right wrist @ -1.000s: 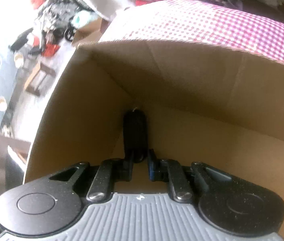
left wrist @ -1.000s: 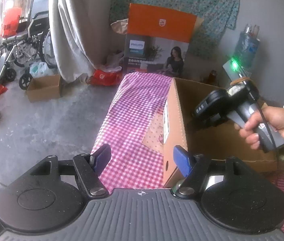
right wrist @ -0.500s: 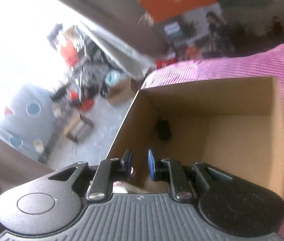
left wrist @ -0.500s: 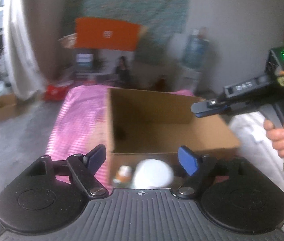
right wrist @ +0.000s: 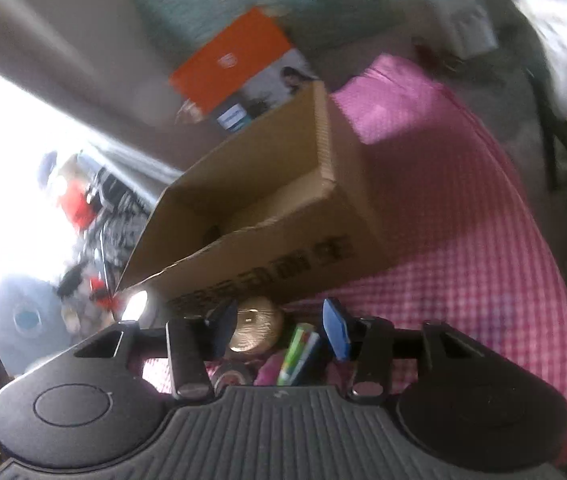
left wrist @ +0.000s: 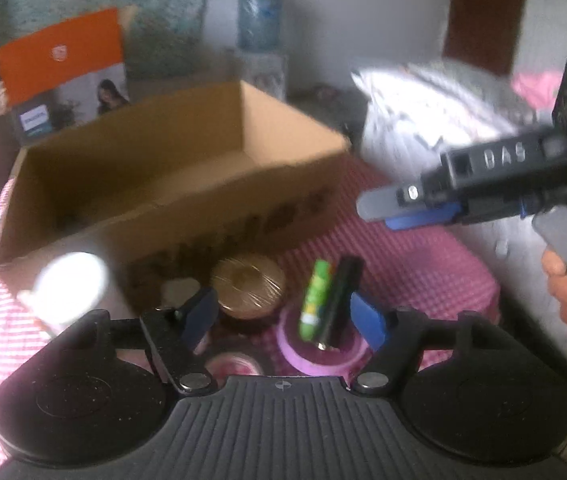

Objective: Organize rigid objects
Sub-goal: 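Return the right gripper to the pink bowl and grasp another black cylinder, then lift the black cylinder with the right gripper toward the box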

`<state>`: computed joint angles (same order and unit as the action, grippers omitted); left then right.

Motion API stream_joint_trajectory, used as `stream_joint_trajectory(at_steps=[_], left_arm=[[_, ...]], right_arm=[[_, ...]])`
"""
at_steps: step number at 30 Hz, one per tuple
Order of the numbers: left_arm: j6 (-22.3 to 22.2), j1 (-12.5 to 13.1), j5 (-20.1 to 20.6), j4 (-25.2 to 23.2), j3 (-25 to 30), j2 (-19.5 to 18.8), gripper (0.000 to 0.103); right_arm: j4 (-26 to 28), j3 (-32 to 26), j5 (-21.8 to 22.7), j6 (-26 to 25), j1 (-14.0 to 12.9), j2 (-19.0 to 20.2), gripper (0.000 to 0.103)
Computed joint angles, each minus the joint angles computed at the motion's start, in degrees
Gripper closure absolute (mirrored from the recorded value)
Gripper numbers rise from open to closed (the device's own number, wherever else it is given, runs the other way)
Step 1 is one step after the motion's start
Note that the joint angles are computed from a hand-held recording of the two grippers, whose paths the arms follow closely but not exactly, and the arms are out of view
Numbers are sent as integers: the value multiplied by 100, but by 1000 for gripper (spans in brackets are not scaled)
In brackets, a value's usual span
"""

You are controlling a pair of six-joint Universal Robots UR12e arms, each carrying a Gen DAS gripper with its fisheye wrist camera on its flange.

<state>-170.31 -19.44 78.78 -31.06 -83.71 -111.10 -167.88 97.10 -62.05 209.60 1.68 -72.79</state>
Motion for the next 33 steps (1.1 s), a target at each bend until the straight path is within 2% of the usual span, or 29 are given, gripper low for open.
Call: stream_joint_trajectory(at_steps=[3,9,15,18,20,23,33], left_arm=[[144,-67,32,-265,159,-127,42],[387,-152,-41,-433,296,-237,61],[497,-185,-101,-679,430,-322,79],[535,-184,-128,-722,459,-349,82],[543,-183,-133,-770,493,-370,83],[540,-185,-126,-823,517,-390,84],[655,-221,41,-841,605,-474,82]], right_arm=[[-237,63,190,441,-67,124,52],[-475,160,670,965,-191,309,53],[-627,235,860,1070,-214,354,57],[-696,222,933,1107,-227,404,62],[-730,211,956,1140,-232,425,70],[-815,209,1041,1197,-233,466,77],[-998,273,1077,1059,-223,392,79]])
